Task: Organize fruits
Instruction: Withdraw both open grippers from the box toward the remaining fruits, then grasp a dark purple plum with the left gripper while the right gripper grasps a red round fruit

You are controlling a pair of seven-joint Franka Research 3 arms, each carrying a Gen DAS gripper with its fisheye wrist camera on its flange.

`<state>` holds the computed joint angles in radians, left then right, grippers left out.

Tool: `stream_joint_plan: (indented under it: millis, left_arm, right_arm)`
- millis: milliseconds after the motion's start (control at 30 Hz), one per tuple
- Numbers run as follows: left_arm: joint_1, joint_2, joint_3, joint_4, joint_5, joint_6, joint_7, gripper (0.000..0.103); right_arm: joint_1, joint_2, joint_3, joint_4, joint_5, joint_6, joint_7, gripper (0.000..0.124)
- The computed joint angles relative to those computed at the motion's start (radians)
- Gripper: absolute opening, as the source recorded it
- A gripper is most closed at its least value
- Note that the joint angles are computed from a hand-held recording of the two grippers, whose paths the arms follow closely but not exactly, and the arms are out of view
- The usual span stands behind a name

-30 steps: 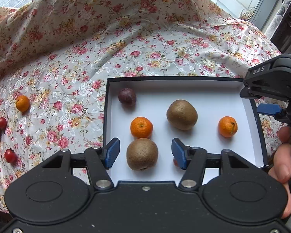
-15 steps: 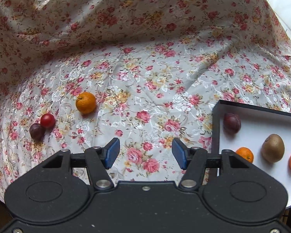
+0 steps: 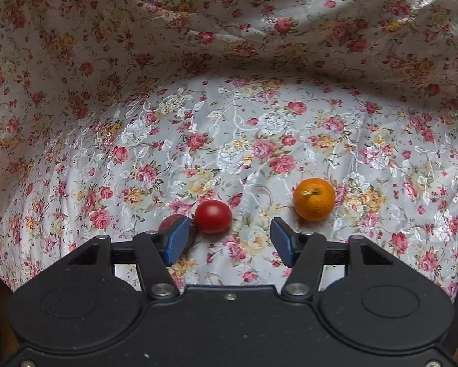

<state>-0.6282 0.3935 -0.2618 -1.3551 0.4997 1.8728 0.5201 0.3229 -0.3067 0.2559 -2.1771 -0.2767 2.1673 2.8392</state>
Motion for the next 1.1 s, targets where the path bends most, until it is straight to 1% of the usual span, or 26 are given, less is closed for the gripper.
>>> stream_joint_plan:
  millis: [100, 200, 333, 400, 500, 633, 733, 867, 933, 1100]
  left_arm:
    - [0.042, -0.059, 0.006, -0.091, -0.021, 0.052, -0.017, 0.063]
    - [0.075, -0.087, 0.008, -0.142, -0.025, 0.066, -0.026, 0.063]
    - [0.132, -0.129, 0.000, -0.226, -0.092, 0.118, -0.026, 0.063]
    - [0.149, -0.141, -0.004, -0.255, -0.109, 0.134, -0.020, 0.063]
    - [0.169, -0.151, -0.008, -0.283, -0.136, 0.149, -0.012, 0.063]
    - [0.202, -0.190, -0.015, -0.350, -0.195, 0.230, 0.012, 0.063]
    - [0.210, -0.207, -0.016, -0.376, -0.200, 0.263, 0.017, 0.063]
    - [0.226, -0.217, -0.021, -0.406, -0.239, 0.325, 0.049, 0.063]
    - [0.226, -0.214, -0.025, -0.405, -0.251, 0.334, 0.069, 0.063]
    - [0.220, -0.189, -0.032, -0.379, -0.268, 0.315, 0.129, 0.063]
  right_arm:
    - [0.021, 0.097, 0.006, 0.077, 0.007, 0.026, -0.017, 0.040]
    - [0.059, 0.196, 0.005, 0.162, -0.015, 0.021, -0.026, 0.040]
    - [0.119, 0.293, -0.025, 0.235, -0.006, 0.036, -0.058, 0.040]
    - [0.143, 0.334, -0.042, 0.260, 0.009, 0.061, -0.075, 0.040]
    - [0.178, 0.394, -0.062, 0.315, 0.024, 0.068, -0.095, 0.040]
    - [0.215, 0.442, -0.087, 0.360, 0.033, 0.098, -0.109, 0.040]
    - [0.232, 0.457, -0.102, 0.371, 0.044, 0.128, -0.104, 0.040]
    - [0.249, 0.472, -0.117, 0.384, 0.034, 0.146, -0.085, 0.040]
    - [0.254, 0.475, -0.123, 0.387, 0.028, 0.154, -0.070, 0.040]
    - [0.256, 0.467, -0.133, 0.371, 0.009, 0.182, -0.018, 0.040]
